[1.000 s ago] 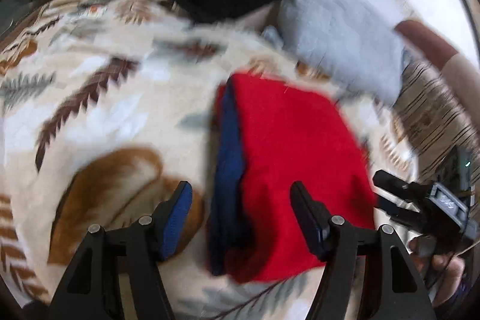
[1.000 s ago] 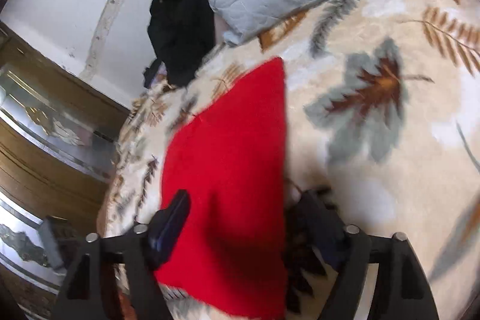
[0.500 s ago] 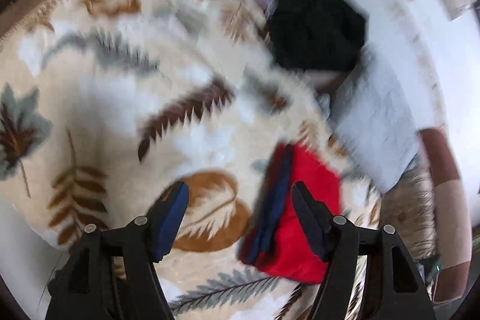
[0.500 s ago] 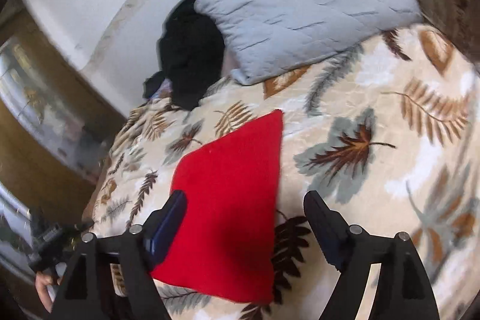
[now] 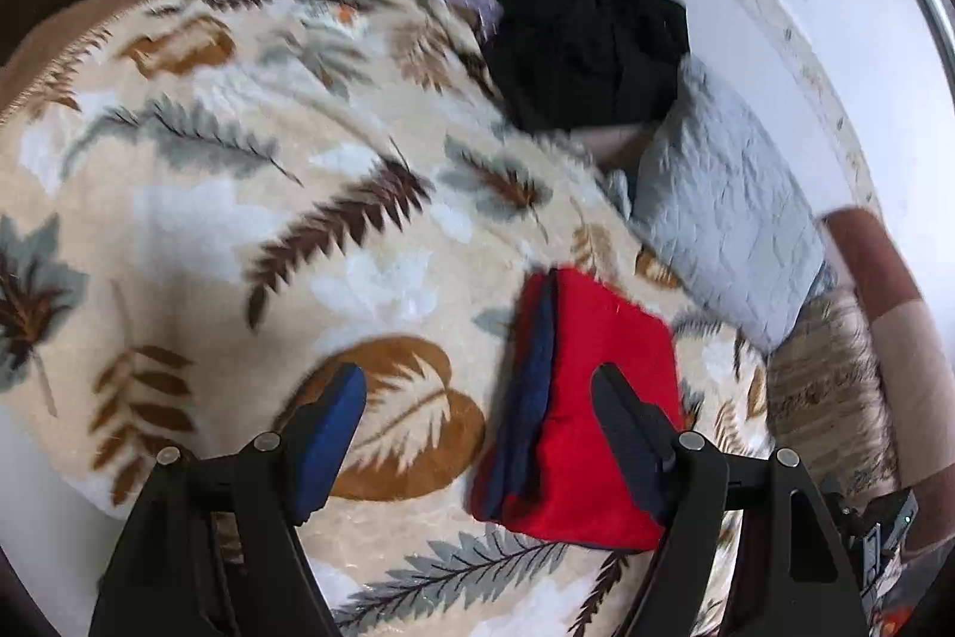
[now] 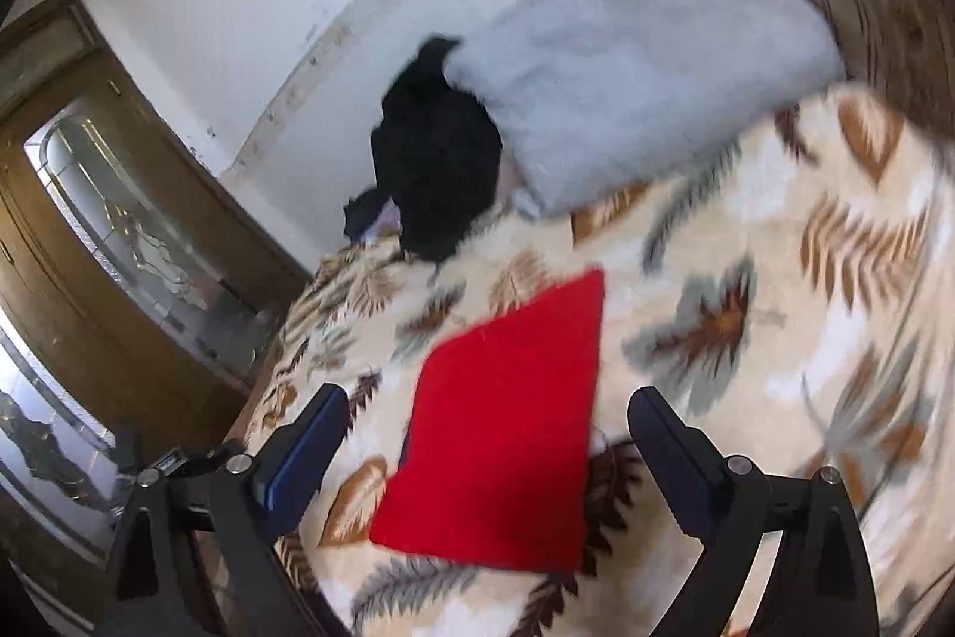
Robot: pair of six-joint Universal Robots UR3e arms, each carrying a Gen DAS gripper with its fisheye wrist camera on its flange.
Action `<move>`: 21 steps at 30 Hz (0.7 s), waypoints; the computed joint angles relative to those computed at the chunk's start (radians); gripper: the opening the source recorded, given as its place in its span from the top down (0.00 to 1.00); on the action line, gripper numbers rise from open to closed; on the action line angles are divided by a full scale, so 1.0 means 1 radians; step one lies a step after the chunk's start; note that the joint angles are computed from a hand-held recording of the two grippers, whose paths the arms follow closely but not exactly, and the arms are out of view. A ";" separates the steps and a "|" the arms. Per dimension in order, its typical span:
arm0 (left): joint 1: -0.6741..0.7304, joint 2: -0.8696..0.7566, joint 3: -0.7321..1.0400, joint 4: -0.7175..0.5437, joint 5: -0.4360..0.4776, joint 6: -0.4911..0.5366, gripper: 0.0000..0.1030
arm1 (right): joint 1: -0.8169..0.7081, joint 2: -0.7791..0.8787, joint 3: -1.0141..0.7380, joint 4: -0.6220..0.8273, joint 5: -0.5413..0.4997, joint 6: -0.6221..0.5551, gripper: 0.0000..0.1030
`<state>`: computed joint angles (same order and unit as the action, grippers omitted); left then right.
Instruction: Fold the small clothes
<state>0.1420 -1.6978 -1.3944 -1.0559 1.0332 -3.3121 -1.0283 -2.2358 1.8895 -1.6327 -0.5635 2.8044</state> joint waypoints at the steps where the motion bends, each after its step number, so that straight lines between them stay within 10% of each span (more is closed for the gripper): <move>1: -0.026 -0.036 0.010 0.011 0.001 0.001 0.24 | 0.009 0.002 0.025 -0.020 -0.029 0.009 0.06; 16: -0.181 -0.454 0.415 -0.026 0.019 -0.049 0.24 | 0.275 0.474 0.107 -0.631 -0.153 0.295 0.06; 21: -0.205 -0.496 0.460 -0.018 0.075 -0.008 0.25 | 0.216 0.472 0.086 -0.571 -0.086 0.259 0.07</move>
<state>-0.0626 -2.1941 -0.9347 -1.0738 1.1079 -3.3200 -0.8121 -1.7640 1.9754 -2.2041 -0.6496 3.0635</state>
